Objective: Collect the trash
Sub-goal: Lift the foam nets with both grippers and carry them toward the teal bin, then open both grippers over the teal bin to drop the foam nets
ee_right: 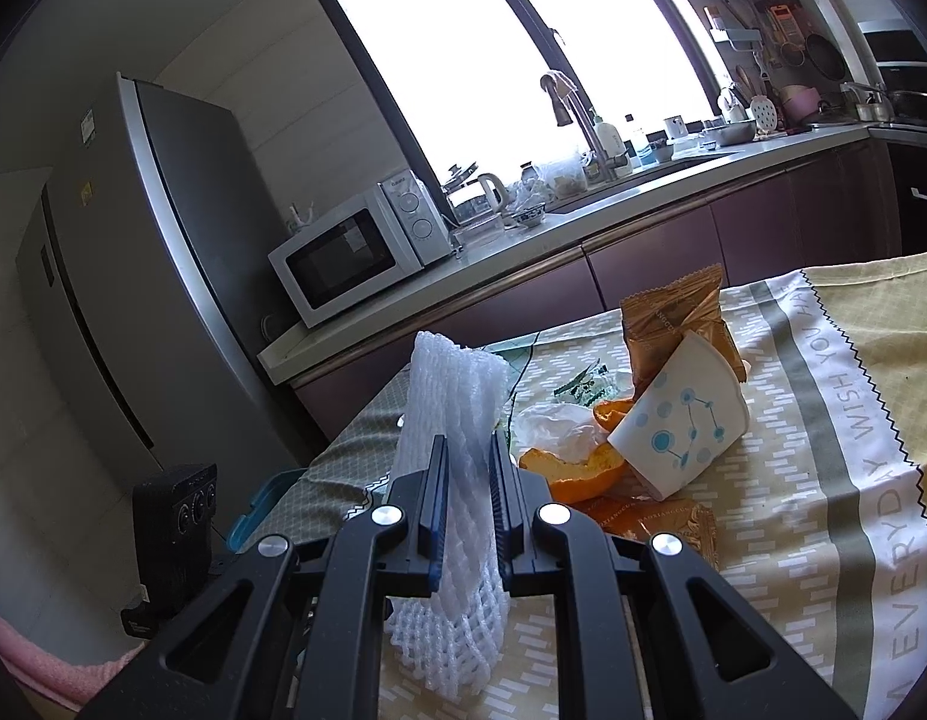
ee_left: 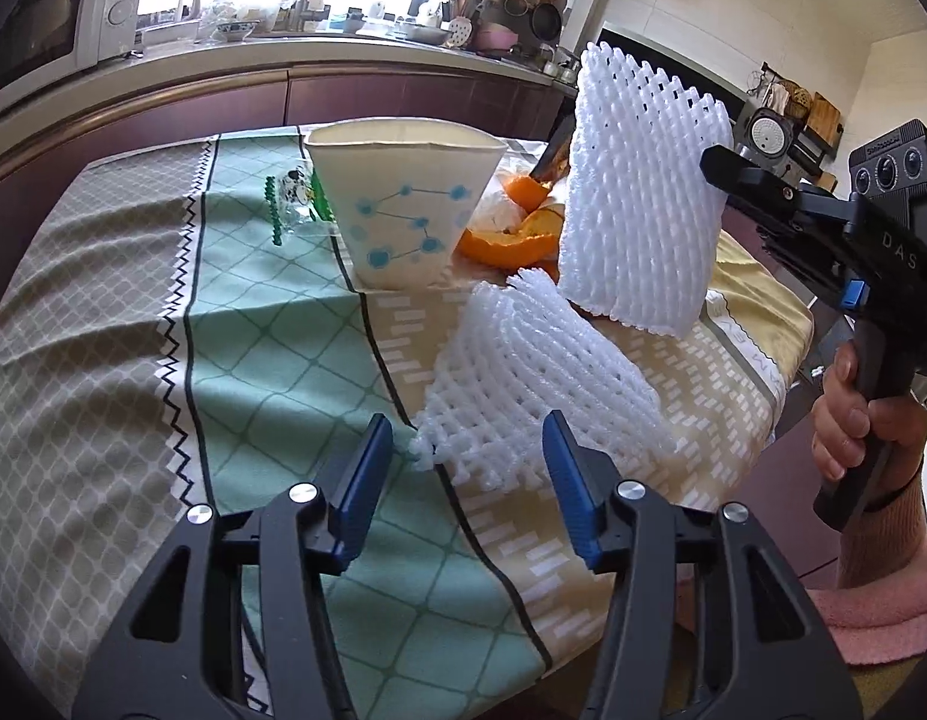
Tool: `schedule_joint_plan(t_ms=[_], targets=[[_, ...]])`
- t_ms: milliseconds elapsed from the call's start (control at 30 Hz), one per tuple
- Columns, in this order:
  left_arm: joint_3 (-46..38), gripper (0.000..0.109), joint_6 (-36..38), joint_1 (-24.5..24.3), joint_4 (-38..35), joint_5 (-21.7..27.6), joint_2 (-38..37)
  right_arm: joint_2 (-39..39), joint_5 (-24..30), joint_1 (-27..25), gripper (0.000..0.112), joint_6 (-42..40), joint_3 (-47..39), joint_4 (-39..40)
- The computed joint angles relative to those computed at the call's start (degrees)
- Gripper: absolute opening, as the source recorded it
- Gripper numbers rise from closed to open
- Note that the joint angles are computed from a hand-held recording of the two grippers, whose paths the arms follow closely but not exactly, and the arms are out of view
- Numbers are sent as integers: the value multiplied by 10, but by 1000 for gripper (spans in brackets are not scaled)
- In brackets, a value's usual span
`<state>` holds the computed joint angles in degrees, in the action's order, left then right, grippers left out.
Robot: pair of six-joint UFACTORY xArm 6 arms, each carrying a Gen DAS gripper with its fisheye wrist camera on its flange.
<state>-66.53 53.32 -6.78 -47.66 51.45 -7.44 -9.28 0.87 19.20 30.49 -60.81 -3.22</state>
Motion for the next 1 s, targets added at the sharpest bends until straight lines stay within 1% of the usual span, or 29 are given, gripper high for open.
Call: schedule_joint_plan(t_ms=[33, 67, 100, 133, 167, 300, 367, 467, 533, 600, 733, 800, 900, 1000], targets=[[-4, 42, -6, -2, 7, 5, 4, 0, 0, 0, 12, -4, 1, 6], [-4, 39, -8, -5, 12, 7, 8, -1, -1, 0, 12, -4, 3, 8], [0, 37, -5, -8, 13, -2, 6, -1, -2, 0, 12, -11, 4, 16], [-1, 23, -5, -8, 13, 2, 6, -1, -4, 1, 12, -19, 6, 26], [-3, 13, -6, -7, 11, 12, 7, -1, -4, 1, 12, -25, 6, 34], [19, 10, 1, -19, 11, -19, -11, 3, -7, 6, 12, -58, 4, 69], [22, 10, 5, -13, -2, -16, -19, 5, -6, 12, 12, -82, 0, 92], [26, 10, 26, 14, -37, 2, -39, 11, -4, 25, 12, -135, -15, 137], [30, 10, 36, 38, -55, 8, -56, 20, 1, 40, 12, -198, -33, 193], [31, 10, 38, 64, -58, 8, -71, 38, 10, 57, 12, -288, -64, 279], [28, 10, 33, 121, -58, -9, -89, 97, 53, 83, 12, -423, -157, 402], [22, 10, 28, 148, -54, -28, -88, 139, 84, 92, 12, -466, -219, 443], [4, 10, 12, 189, -38, -56, -70, 218, 145, 100, 12, -475, -333, 454], [-18, 10, -7, 222, -16, -87, -43, 313, 209, 109, 12, -447, -470, 425]])
